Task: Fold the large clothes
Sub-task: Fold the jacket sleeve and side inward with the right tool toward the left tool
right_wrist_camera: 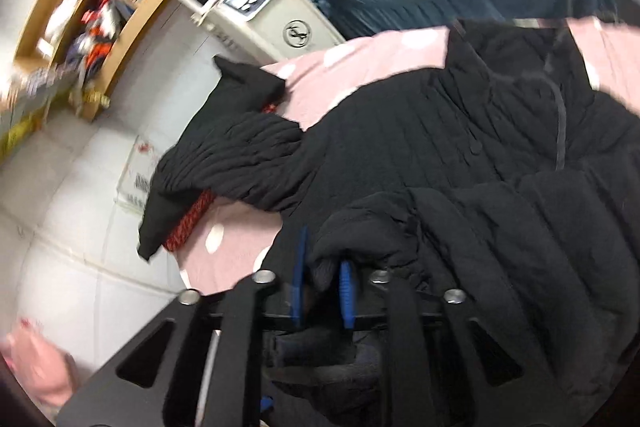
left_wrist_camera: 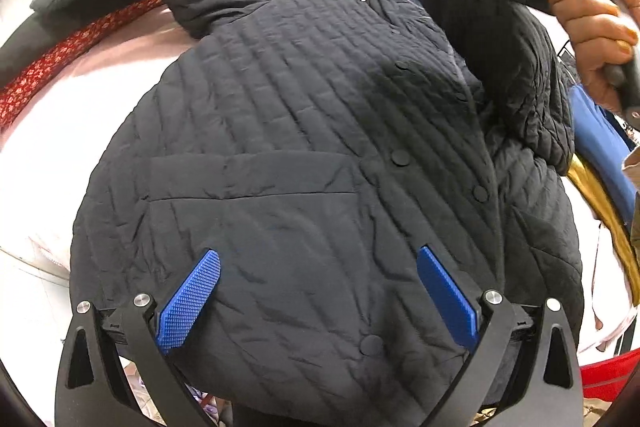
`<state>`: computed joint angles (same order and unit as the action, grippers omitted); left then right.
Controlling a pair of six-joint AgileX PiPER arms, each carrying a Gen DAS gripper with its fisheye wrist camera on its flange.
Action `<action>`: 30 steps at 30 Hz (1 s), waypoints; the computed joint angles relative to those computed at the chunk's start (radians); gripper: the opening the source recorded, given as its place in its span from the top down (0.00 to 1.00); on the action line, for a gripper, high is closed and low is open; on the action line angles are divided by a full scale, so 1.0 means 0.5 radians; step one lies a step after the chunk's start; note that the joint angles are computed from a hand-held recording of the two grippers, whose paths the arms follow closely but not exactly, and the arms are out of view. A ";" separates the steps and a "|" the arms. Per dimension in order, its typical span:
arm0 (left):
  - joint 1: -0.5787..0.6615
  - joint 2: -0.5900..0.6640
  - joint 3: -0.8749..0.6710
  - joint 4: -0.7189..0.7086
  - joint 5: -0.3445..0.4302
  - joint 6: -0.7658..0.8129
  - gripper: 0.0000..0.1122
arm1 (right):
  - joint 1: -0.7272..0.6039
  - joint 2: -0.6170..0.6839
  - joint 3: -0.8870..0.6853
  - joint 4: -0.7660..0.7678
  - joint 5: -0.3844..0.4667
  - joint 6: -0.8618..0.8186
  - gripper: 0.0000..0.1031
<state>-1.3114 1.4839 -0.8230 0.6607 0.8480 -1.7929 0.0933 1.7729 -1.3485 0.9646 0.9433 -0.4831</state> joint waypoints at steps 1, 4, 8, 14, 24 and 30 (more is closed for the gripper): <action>0.015 -0.009 0.020 0.002 -0.019 0.002 0.14 | -0.058 -0.007 0.054 0.073 0.029 -0.054 0.59; 0.043 0.002 0.015 -0.010 -0.036 0.044 0.14 | -0.124 -0.012 0.171 0.223 0.002 -0.139 0.27; 0.090 0.059 -0.042 -0.026 -0.036 0.150 0.14 | -0.199 -0.101 0.284 0.154 -0.046 -0.170 0.21; 0.118 0.118 -0.121 -0.064 -0.038 0.248 0.14 | -0.192 -0.364 0.499 -0.563 -0.437 0.072 0.20; 0.227 0.134 -0.172 -0.170 -0.076 0.368 0.14 | -0.290 -0.427 1.079 -1.346 -1.204 0.090 0.16; 0.286 0.223 -0.322 -0.156 -0.025 0.516 0.14 | -0.364 -0.574 1.072 -0.963 -1.068 -0.132 0.16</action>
